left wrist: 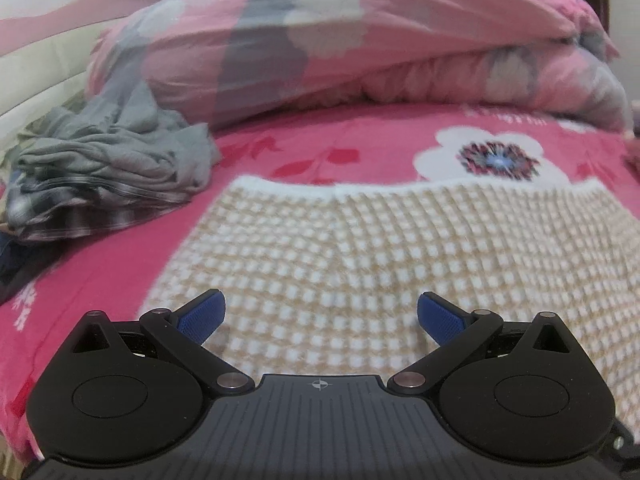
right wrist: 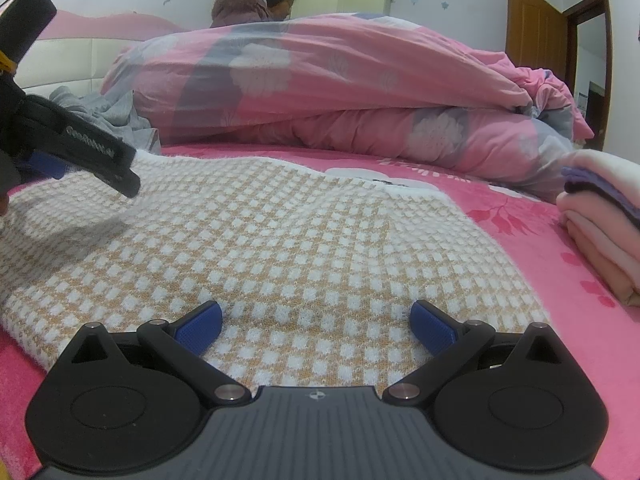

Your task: Fold clothes

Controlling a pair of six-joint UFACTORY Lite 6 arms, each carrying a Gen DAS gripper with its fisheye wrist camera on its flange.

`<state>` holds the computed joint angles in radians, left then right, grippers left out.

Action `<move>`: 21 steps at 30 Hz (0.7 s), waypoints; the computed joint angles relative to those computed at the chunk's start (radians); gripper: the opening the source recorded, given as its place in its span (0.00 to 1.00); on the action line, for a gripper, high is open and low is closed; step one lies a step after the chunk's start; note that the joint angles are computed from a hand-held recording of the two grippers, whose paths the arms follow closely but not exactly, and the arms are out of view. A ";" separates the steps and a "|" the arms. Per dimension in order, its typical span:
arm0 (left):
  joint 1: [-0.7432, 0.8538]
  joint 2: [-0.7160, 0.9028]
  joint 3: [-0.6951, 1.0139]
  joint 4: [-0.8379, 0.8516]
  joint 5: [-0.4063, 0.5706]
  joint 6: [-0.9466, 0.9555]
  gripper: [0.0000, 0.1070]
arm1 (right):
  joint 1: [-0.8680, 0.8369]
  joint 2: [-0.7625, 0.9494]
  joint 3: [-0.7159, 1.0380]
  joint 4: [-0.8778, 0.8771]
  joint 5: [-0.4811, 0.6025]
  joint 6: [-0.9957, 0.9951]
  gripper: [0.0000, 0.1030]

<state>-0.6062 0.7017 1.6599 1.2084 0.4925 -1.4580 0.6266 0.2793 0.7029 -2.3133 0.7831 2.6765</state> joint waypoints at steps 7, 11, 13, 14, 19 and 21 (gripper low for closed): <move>0.010 -0.002 -0.027 0.020 -0.041 -0.029 0.96 | -0.001 0.000 0.000 -0.002 -0.001 0.000 1.00; 0.023 -0.003 -0.023 -0.033 -0.063 0.008 0.96 | -0.002 0.000 0.000 -0.003 0.000 0.001 1.00; 0.018 -0.004 -0.029 -0.013 -0.058 -0.011 0.96 | -0.003 -0.001 -0.001 -0.005 -0.001 0.001 1.00; 0.017 -0.004 -0.031 -0.006 -0.057 -0.017 0.96 | -0.003 -0.001 -0.001 -0.006 -0.001 0.001 1.00; 0.021 0.001 -0.019 -0.034 -0.059 0.017 0.96 | -0.003 -0.001 -0.001 -0.006 -0.001 0.001 1.00; 0.023 0.003 -0.014 -0.045 -0.059 0.032 0.96 | -0.003 -0.001 -0.001 -0.006 -0.001 0.001 1.00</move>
